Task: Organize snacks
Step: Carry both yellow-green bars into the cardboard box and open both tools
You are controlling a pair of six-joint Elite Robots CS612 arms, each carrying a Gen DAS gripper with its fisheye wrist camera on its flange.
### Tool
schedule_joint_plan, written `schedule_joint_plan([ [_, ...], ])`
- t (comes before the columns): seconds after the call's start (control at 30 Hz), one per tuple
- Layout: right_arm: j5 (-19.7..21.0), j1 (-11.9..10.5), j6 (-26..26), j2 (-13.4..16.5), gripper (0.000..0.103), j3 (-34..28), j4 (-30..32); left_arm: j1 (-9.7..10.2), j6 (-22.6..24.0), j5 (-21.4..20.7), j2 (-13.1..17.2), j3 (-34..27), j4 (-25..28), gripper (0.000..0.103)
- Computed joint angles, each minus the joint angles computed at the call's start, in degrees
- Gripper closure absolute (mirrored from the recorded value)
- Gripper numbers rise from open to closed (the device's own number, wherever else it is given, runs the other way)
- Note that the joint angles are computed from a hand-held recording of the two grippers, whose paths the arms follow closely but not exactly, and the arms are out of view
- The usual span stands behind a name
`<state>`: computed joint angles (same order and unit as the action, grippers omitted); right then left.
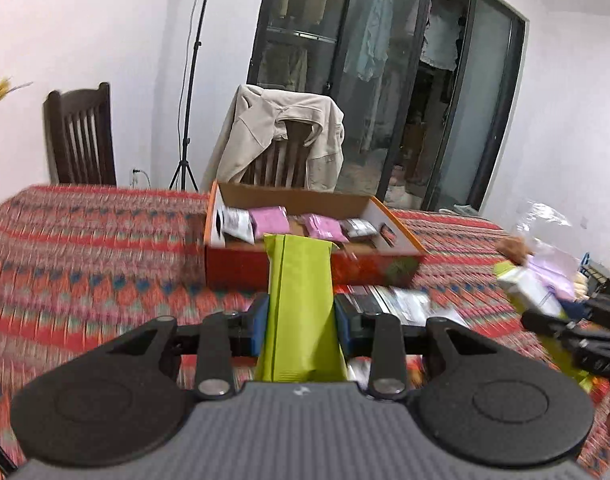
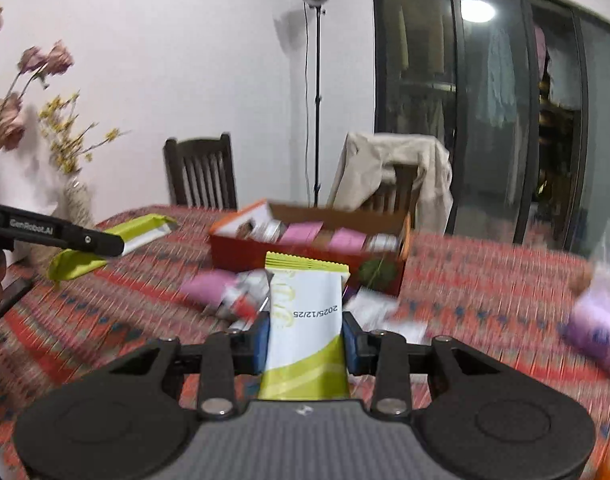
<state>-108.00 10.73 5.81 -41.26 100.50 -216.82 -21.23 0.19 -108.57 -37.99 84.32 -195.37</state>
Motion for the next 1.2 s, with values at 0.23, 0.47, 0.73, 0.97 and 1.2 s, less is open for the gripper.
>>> schedule_joint_plan([
  [0.23,7.17,-5.87,-1.26,0.59,0.068,-10.69,15.8,-1.05,2.23,3.73,7.43,-20.67,22.68,0.069],
  [0.47,9.07,-8.83,-0.26,6.13,0.068,-28.08,40.55,-2.69,2.65,12.42,17.87,-43.35,44.71,0.068],
  [0.73,3.88,-8.91,-0.81,13.88,0.067,-44.93,63.6,-3.29,2.63,16.6,26.75,-60.76,57.36,0.068],
  [0.97,0.9,-8.63,-1.17,18.74,0.065,-51.83,66.22,-3.18,0.58,16.39,33.02,-71.49,60.65,0.066],
  [1.2,-3.79,-7.92,-3.57,20.53,0.048,-52.54,62.1,-2.91,0.61,14.25,30.64,-66.65,57.35,0.051],
])
